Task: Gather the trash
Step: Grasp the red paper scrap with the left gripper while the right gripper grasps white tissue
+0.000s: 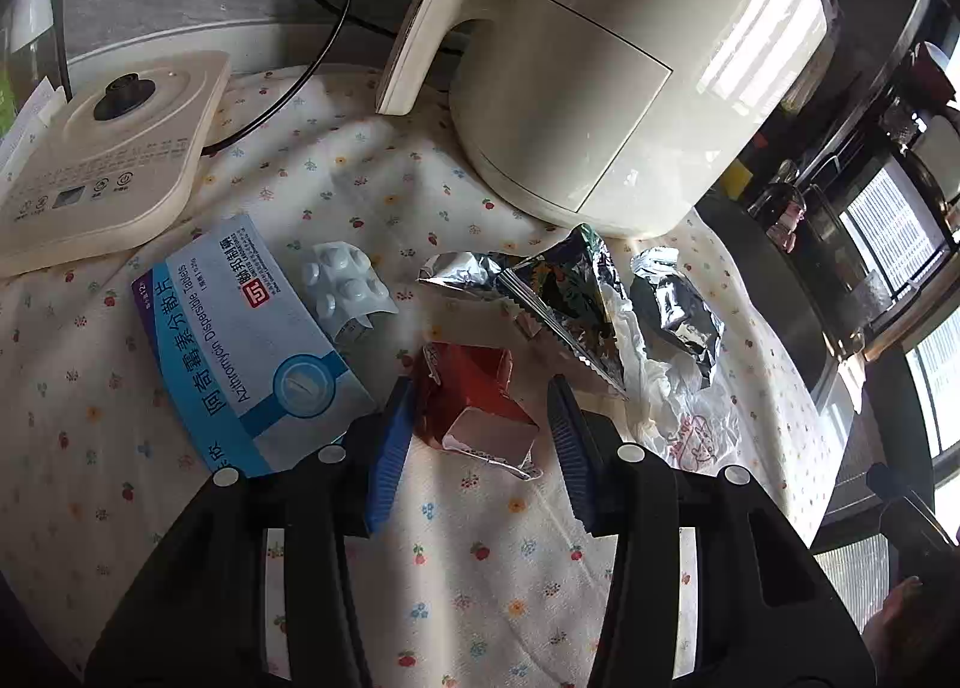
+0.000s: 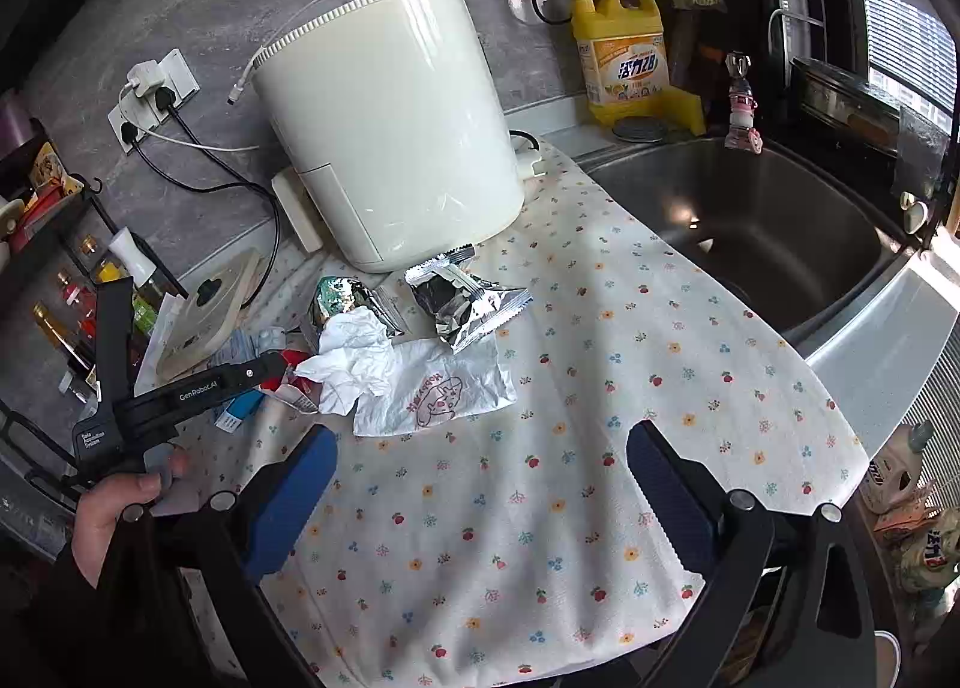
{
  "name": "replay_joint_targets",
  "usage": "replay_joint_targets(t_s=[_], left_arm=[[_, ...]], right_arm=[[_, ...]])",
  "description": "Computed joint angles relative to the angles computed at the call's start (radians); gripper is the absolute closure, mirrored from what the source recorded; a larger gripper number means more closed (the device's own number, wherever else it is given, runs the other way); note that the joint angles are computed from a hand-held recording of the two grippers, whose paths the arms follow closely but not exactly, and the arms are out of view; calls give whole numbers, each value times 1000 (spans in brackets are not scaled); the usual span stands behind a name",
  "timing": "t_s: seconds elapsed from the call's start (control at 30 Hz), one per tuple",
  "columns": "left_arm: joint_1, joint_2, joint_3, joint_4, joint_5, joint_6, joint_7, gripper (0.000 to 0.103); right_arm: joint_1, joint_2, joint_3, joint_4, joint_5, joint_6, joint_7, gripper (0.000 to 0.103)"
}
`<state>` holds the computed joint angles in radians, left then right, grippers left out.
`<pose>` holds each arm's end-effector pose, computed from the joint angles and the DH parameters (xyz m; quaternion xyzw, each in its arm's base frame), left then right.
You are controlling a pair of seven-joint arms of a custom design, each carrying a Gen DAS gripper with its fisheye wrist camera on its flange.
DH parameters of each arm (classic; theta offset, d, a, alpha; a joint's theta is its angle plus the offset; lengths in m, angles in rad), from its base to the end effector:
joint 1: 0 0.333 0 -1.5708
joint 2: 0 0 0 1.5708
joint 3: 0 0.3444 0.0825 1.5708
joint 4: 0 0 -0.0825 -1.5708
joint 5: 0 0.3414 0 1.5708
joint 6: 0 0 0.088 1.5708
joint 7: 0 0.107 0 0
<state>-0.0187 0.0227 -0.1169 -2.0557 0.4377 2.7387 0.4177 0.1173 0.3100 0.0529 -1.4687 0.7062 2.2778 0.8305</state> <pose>0.5547 -0.0918 0.5480 -0.8445 0.4070 -0.2933 0.1872 0.6531 0.1221 0.6004 -0.8070 0.4411 -0.0505 0.3893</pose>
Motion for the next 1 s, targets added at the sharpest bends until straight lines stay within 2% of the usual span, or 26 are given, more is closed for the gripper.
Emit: replay_joint_targets(t_s=[0.07, 0.13, 0.27, 0.47, 0.67, 0.73, 0.77, 0.83, 0.87, 0.9, 1.0], left_arm=[[2, 2, 0, -1, -29, 4, 15, 74], [1, -12, 1, -12, 0, 16, -11, 76], [1, -71, -2, -52, 40, 26, -60, 77], [18, -189, -15, -119, 157, -35, -196, 77], [25, -292, -18, -203, 171, -97, -257, 77], [25, -320, -21, -226, 172, -111, -271, 77], [25, -336, -20, -241, 172, -116, -276, 77], [24, -357, -18, -262, 170, -122, -283, 77], [23, -367, -19, -271, 170, -125, -287, 77], [21, -374, -19, -278, 169, -127, -287, 77], [17, -390, -18, -290, 168, -124, -286, 77]], right_arm=[[5, 13, 8, 22, -6, -15, -20, 8], [8, 36, 13, 57, -9, -47, -20, 9], [21, 94, 22, 144, -37, -128, 8, 18], [53, 170, 46, 259, -62, -208, 10, 26], [108, 265, 57, 394, -116, -269, 70, 31], [126, 291, 56, 425, -138, -276, 91, 37], [134, 305, 55, 442, -148, -281, 103, 44], [144, 337, 52, 489, -172, -309, 135, 62], [149, 353, 48, 516, -190, -330, 154, 85], [150, 348, 46, 507, -195, -326, 161, 92], [132, 279, 55, 392, -168, -258, 121, 98]])
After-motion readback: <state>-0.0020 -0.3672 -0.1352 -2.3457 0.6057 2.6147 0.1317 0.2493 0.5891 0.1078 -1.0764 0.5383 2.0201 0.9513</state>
